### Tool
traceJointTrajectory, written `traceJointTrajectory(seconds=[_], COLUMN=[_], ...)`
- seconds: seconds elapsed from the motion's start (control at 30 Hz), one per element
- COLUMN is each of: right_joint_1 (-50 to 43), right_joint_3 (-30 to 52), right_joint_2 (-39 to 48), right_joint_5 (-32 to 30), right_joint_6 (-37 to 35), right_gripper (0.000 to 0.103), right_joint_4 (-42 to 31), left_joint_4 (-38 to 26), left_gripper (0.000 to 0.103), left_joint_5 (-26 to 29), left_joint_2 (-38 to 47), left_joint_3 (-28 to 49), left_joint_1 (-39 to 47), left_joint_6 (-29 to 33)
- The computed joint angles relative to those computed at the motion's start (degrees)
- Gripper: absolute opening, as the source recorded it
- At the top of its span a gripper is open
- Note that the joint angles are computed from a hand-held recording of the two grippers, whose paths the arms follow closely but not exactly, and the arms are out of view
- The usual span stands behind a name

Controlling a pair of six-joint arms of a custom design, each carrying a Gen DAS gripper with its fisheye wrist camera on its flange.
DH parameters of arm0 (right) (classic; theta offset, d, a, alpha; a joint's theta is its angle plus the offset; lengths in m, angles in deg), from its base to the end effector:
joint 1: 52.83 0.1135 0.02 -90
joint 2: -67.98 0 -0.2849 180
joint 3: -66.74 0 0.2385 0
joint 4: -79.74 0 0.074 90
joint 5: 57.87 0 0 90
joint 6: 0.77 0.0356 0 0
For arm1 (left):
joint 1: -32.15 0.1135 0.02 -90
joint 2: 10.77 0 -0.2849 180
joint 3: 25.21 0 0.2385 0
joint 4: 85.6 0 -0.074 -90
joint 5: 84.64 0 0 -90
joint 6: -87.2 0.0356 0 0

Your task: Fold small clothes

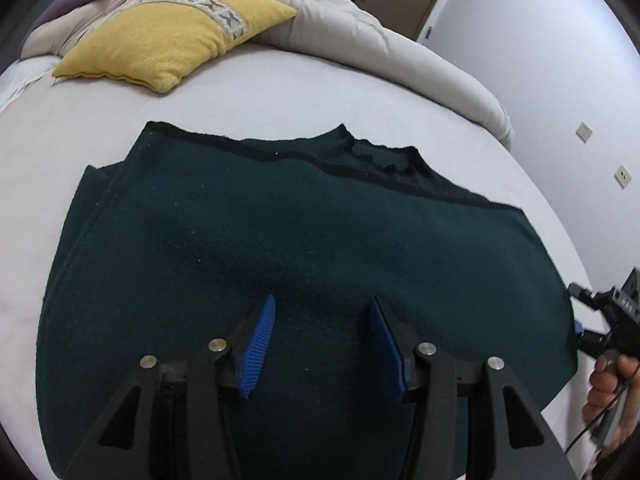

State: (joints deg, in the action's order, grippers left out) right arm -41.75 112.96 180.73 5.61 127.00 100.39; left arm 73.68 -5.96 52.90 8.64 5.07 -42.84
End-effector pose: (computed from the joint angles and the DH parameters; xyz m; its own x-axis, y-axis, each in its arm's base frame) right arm 0.2902 0.0730 0.0815 -0.8491 0.3922 -0.3540 0.0544 0.7314 0.6798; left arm 0.1543 -0.0711 0.1662 -0.7420 -0.3291 -0.5841 -0.1855 0.9380 -0.2928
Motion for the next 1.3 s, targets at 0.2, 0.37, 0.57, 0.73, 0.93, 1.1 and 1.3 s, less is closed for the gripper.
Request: traceJointTrajectory(seconds=[0.2, 0.37, 0.57, 0.73, 0.93, 1.1, 1.3], right_joint_1=[0.9, 0.8, 2.9, 3.1, 7.7, 16.3, 34.1], right_joint_3=[3.2, 5.1, 8.7, 9.1, 11.5, 17.8, 38.6], right_joint_2=[2.5, 4.5, 6.5, 8.2, 2.7, -4.6, 2.0], right_joint_5=[-3.7, -5.5, -5.7, -5.4, 6.5, 17.6, 23.2], right_joint_6=[0.5, 3.1, 2.9, 3.5, -0.8, -3.7, -8.1], right_gripper=[0.060, 0.060, 0.034, 0.013, 0.011, 0.010, 0.010], right_joint_4=[-1.5, -0.9, -3.0, -2.3, -12.4, -25.9, -40.6], left_joint_4=[1.6, 2.6, 4.6, 6.1, 7.2, 8.8, 9.9], left_gripper=[0.051, 0.051, 0.051, 0.050, 0.047, 0.029, 0.007], left_joint_5=[4.1, 4.7, 6.2, 7.9, 10.1, 19.6, 42.3], left_joint_2=[-1.6, -1.7, -1.8, -1.9, -2.3, -4.4, -2.3], left_joint_3=[-1.8, -2.5, -3.6, -4.5, -5.4, -7.9, -10.0], left_joint_1=[3.4, 3.8, 5.0, 6.3, 8.1, 17.2, 37.8], left_joint_6=[1.3, 1.6, 2.3, 2.8, 2.9, 4.7, 7.7])
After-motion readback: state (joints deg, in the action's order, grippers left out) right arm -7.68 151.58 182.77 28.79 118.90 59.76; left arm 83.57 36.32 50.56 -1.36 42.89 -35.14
